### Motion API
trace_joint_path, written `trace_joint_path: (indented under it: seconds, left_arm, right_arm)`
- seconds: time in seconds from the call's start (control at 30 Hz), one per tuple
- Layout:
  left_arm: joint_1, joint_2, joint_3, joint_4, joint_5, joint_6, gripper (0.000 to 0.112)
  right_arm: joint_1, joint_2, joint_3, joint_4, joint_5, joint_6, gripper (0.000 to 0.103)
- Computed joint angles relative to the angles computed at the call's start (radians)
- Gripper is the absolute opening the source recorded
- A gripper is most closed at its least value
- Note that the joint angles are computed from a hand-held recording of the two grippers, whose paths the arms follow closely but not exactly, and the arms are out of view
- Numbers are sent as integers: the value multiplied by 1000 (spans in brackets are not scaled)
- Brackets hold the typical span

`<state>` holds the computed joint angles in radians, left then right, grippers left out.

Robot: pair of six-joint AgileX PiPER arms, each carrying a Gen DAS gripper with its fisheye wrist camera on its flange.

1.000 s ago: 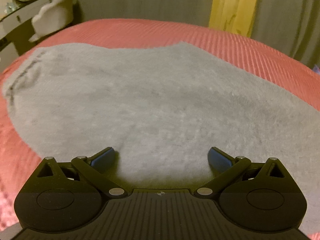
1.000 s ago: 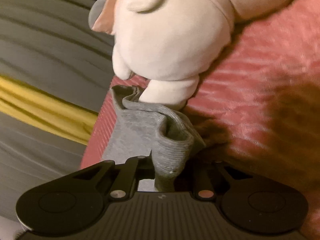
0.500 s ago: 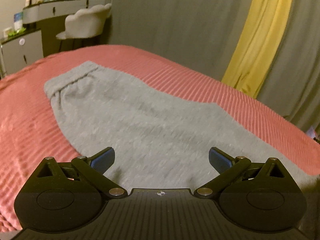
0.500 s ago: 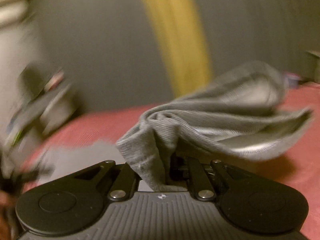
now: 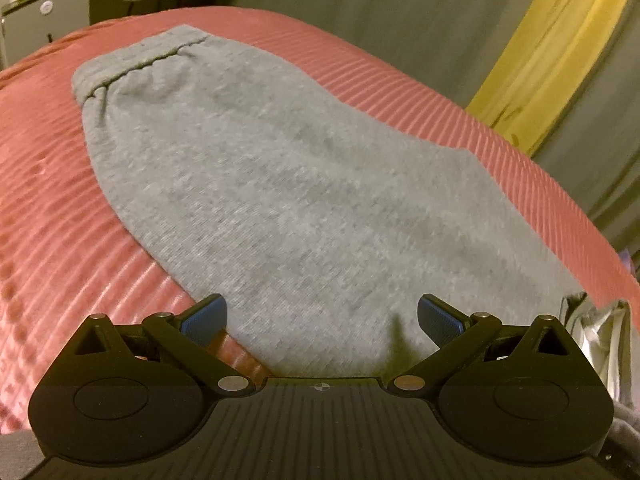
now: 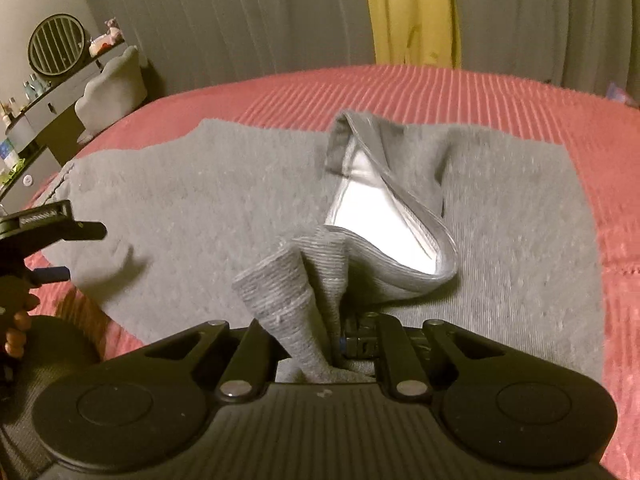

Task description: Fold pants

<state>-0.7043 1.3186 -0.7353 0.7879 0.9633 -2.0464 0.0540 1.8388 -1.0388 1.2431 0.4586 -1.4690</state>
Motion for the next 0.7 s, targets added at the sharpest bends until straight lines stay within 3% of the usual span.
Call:
trace_joint_path:
  seconds: [0.07, 0.13, 0.2, 0.27, 0.37, 0.43, 0.53, 0.7]
  left_arm:
    - [-1, -9, 8, 4, -4, -9, 103]
    - [7, -19, 20, 6, -19, -20, 103]
    - [19, -24, 26, 4, -31, -26, 103]
    - [15, -32, 28, -2, -25, -37, 103]
    - [6, -31, 22, -2, -12, -42, 103]
    - [7, -23, 13, -9, -6, -29, 103]
    - [15, -18, 9, -14, -8, -18, 103]
    - [39, -5, 0, -39, -24, 10, 103]
  right_arm:
    - [25, -24, 35, -9, -22, -16, 15]
    - [45, -29, 33, -136, -7, 57, 24]
    - [30, -43, 33, -189, 73, 68, 40]
    - [-38, -64, 42, -135, 180, -9, 43]
    - [-171, -51, 6, -34, 346, 36, 48]
    - [-221, -60, 1, 44, 293, 76, 60]
    - [-256, -42, -37, 76, 233, 171, 62]
    - [-115, -25, -49, -46, -133, 249, 66]
